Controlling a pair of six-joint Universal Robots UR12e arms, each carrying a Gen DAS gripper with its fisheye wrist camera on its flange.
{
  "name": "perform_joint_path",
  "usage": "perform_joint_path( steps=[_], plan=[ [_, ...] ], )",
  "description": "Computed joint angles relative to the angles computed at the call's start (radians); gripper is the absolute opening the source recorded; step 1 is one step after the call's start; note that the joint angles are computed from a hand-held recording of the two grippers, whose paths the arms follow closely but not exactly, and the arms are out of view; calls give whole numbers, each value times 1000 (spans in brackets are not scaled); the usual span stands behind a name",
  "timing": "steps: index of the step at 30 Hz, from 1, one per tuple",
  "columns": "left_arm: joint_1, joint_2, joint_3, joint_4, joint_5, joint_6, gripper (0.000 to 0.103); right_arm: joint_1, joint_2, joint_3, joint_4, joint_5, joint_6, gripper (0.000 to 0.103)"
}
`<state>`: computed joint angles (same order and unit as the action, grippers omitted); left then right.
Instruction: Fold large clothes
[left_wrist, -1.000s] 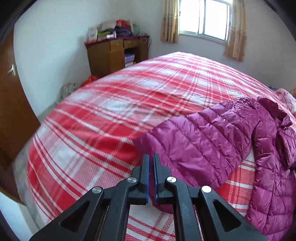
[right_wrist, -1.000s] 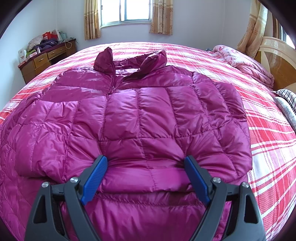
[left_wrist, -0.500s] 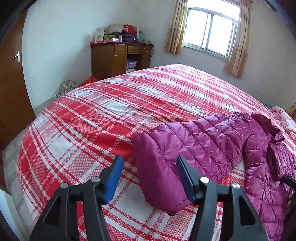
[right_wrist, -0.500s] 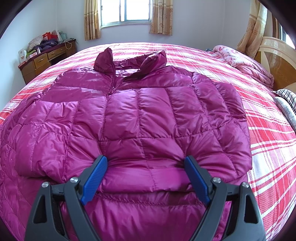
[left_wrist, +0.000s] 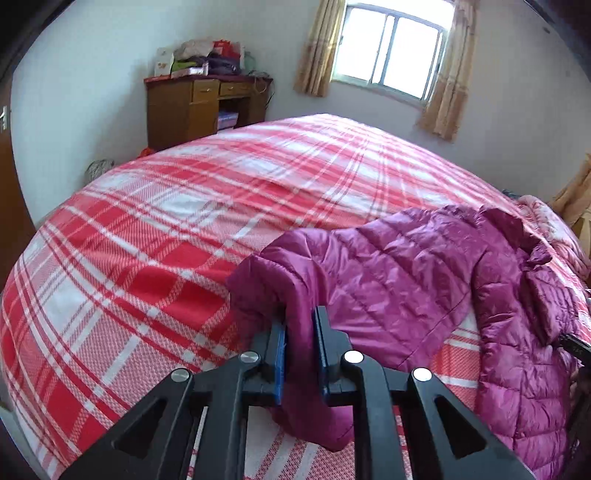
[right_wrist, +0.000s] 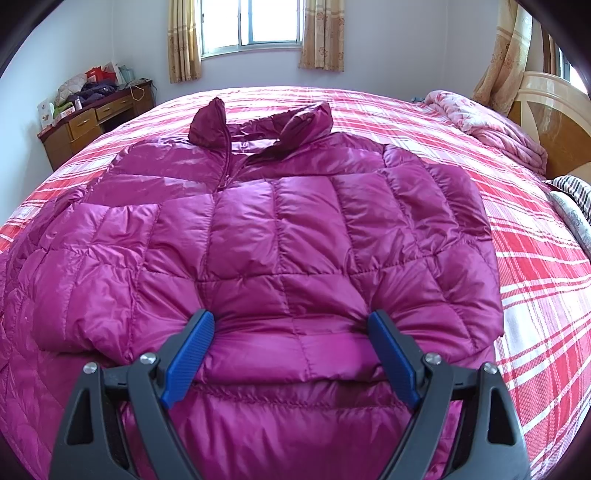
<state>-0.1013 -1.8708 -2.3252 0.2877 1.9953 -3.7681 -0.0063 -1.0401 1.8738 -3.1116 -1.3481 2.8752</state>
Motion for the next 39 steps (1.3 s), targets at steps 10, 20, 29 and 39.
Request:
perform_joint_path(
  steps=[10,20,29,39],
  plan=[
    [-59,66,56,105,128,269,9,-24,-51,41,-57,50,-37,88],
    [-116,32,202,128,29,485,9,-52,-59,57,-109,36,-46,88],
    [-173,-42,331,48,-90,534,9,-80,-52,79,-108,69,-42,88],
    [-222,-144,472,-82,-207,531,9,-105,-44,85,-83,119,-8,88]
  ],
)
